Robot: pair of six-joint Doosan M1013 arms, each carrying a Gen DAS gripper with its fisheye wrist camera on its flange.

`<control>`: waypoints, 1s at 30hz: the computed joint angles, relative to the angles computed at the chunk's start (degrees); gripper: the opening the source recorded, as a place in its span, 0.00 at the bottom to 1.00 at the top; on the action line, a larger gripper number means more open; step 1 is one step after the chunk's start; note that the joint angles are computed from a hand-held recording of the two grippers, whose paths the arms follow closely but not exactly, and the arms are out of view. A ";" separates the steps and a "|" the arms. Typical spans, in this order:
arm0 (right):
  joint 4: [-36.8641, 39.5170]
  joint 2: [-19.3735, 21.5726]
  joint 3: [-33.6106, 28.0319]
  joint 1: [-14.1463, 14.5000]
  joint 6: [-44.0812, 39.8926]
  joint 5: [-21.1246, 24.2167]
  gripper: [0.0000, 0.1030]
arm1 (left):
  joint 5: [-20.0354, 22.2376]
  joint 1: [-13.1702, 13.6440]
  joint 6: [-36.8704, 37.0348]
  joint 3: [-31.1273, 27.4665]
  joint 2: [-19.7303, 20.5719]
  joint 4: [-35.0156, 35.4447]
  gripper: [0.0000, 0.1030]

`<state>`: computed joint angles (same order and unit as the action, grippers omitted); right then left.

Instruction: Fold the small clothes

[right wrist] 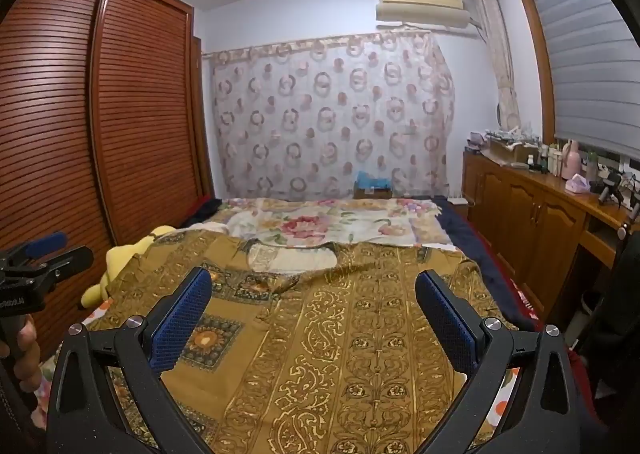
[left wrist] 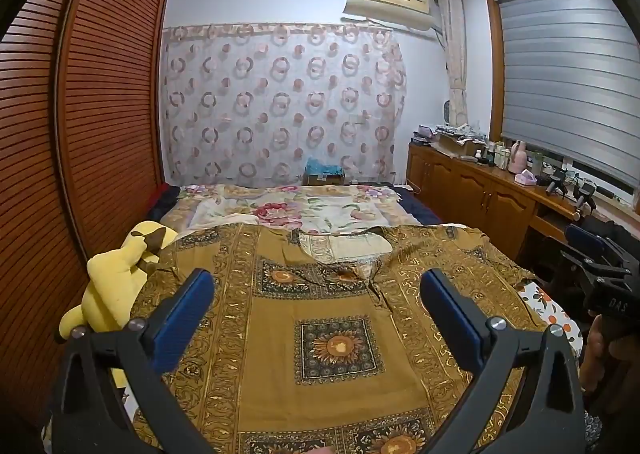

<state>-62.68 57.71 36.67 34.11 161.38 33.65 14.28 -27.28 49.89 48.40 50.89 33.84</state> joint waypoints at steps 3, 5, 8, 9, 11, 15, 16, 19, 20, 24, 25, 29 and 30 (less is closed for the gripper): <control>-0.09 0.06 -0.12 0.03 -0.03 0.20 1.00 | 0.07 -0.05 -0.60 0.01 0.01 0.76 1.00; -0.06 -0.01 -0.01 0.01 0.04 0.10 1.00 | -0.16 -0.08 -1.20 0.19 -0.02 1.37 1.00; 0.00 -0.03 0.00 0.02 0.03 0.10 1.00 | -0.06 0.04 -0.18 -0.06 0.00 0.34 1.00; -0.12 -0.05 0.05 0.04 0.10 0.18 1.00 | -0.10 0.04 0.13 -0.04 -0.02 0.06 1.00; -0.01 -0.06 0.05 0.01 0.08 0.04 1.00 | -0.13 0.00 -0.42 -0.05 -0.01 0.65 1.00; 0.05 -0.01 -0.06 0.03 0.07 0.10 1.00 | -0.19 -0.06 -0.78 -0.09 0.06 1.02 1.00; 0.05 -0.01 -0.06 0.03 0.07 0.10 1.00 | -0.24 -0.06 -1.05 -0.03 0.05 1.31 1.00; 0.10 0.00 -0.08 0.02 0.01 0.08 1.00 | -0.23 -0.06 -1.02 -0.06 0.06 1.29 1.00; 0.03 -0.02 -0.04 0.02 0.09 0.07 1.00 | -0.22 -0.07 -1.11 -0.06 0.06 1.39 1.00; 0.03 -0.05 -0.02 0.03 0.11 0.09 1.00 | -0.17 -0.10 -1.34 -0.08 0.07 1.69 1.00; 0.08 -0.06 0.00 0.03 0.09 0.05 1.00 | -0.28 -0.10 -1.59 0.01 0.04 1.94 1.00; 0.01 -0.12 0.09 0.02 0.18 0.05 1.00 | -0.12 -0.11 -0.60 -0.05 -0.16 0.99 1.00; -0.04 -0.14 0.15 0.01 0.24 0.02 1.00 | -0.11 -0.12 -0.69 -0.07 -0.16 1.11 1.00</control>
